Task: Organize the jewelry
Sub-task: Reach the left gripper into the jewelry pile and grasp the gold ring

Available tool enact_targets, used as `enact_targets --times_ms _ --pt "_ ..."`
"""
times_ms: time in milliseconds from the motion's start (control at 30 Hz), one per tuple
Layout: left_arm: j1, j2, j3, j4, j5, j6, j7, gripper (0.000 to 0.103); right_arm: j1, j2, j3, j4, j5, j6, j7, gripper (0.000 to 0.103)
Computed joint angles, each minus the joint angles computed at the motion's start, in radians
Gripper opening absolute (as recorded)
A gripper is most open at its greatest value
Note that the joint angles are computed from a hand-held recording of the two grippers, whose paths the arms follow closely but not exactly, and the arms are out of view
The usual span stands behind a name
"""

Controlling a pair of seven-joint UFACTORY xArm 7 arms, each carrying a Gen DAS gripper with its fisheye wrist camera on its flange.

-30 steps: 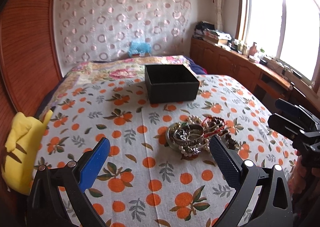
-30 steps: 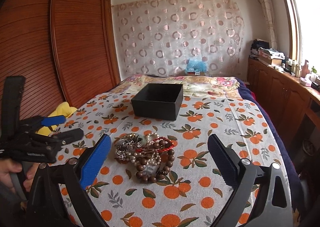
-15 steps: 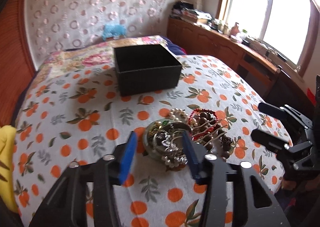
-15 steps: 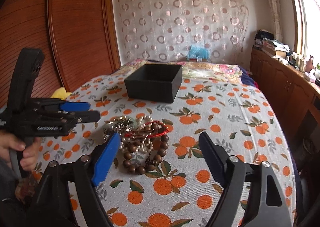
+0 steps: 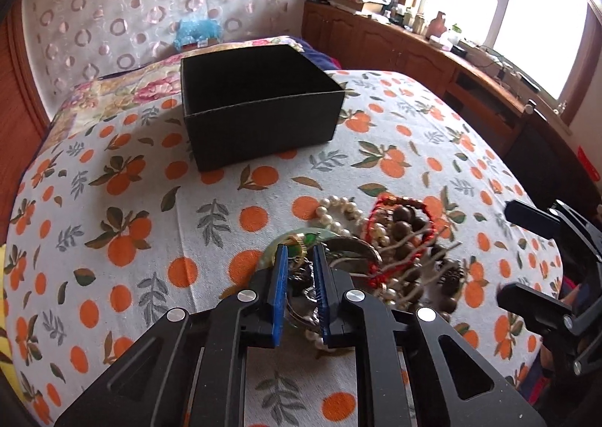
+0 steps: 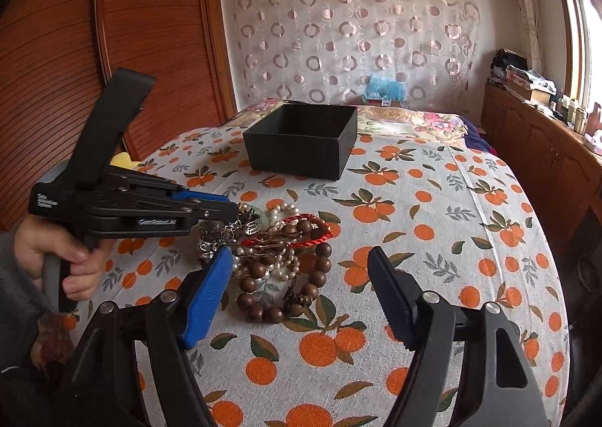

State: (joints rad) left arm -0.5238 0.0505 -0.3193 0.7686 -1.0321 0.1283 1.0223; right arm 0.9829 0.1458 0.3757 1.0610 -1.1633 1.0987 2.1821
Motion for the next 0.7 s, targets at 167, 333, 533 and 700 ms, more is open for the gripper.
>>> enact_targets --times_ms 167,333,533,700 --pt "0.011 0.005 -0.001 0.015 -0.065 0.018 0.054 0.0 0.003 0.002 0.001 0.0 -0.001 0.005 0.0 0.077" --pt "0.003 -0.032 0.001 0.01 -0.237 0.005 0.205 0.0 0.003 0.008 -0.001 0.002 0.005 -0.003 -0.001 0.077" --pt "-0.027 -0.128 0.051 -0.006 -0.42 0.033 0.351 0.0 -0.005 0.014 -0.011 0.014 0.003 -0.022 -0.038 0.077" --pt "-0.033 -0.163 0.074 -0.017 -0.461 0.046 0.383 0.0 -0.015 0.025 -0.023 0.034 -0.004 -0.041 -0.084 0.077"
